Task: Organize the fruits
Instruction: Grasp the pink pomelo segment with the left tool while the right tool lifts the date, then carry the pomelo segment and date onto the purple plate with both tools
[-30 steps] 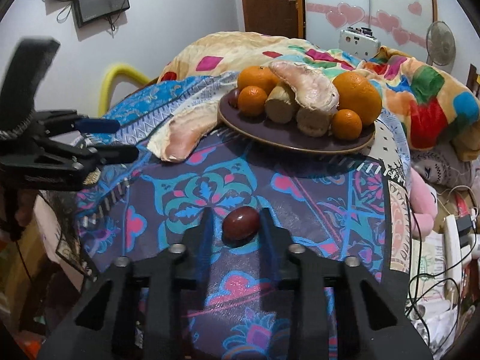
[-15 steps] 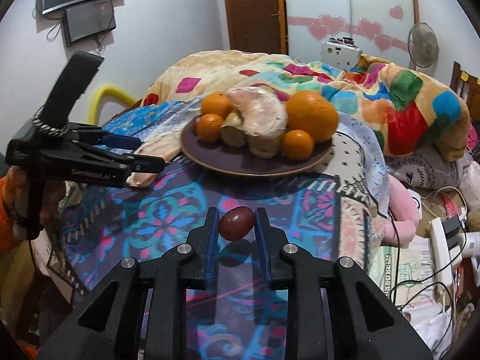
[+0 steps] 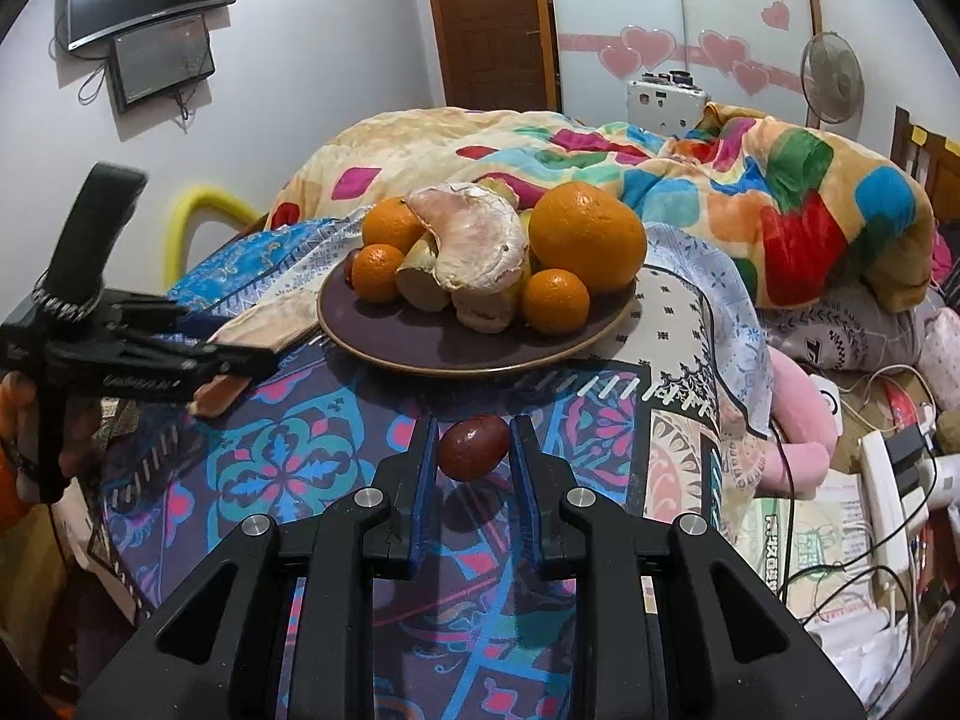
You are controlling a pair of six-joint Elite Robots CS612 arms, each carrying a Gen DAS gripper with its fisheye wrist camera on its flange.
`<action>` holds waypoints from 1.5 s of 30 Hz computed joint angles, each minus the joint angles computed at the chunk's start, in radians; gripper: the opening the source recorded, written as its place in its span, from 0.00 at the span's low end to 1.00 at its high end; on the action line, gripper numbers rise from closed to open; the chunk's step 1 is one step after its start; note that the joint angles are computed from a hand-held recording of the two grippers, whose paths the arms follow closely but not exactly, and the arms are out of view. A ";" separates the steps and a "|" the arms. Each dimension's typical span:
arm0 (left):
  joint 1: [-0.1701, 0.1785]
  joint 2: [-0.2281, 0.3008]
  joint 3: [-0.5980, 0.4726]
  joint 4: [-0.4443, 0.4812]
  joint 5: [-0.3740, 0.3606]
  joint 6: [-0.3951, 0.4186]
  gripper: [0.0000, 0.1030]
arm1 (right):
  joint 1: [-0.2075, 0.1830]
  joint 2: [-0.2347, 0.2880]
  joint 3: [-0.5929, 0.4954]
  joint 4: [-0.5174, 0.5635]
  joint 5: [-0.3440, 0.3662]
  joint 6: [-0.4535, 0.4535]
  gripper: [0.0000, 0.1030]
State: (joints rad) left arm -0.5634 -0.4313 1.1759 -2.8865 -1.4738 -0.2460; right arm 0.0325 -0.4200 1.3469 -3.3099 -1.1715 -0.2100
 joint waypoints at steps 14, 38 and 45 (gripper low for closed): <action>-0.020 -0.039 0.057 -0.171 0.023 0.026 0.47 | 0.005 0.005 -0.034 -0.012 -0.016 0.016 0.21; -0.031 0.104 -0.236 -0.112 0.028 0.078 0.47 | 0.009 0.039 -0.142 0.150 -0.017 -0.039 0.22; -0.029 0.125 -0.270 -0.080 0.026 0.066 0.47 | 0.012 0.037 -0.146 0.184 -0.020 -0.050 0.22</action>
State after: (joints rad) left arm -0.5925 -0.3059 0.9058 -2.9662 -1.4479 -0.1801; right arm 0.0442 -0.3827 1.2009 -3.1262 -1.1912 -0.2600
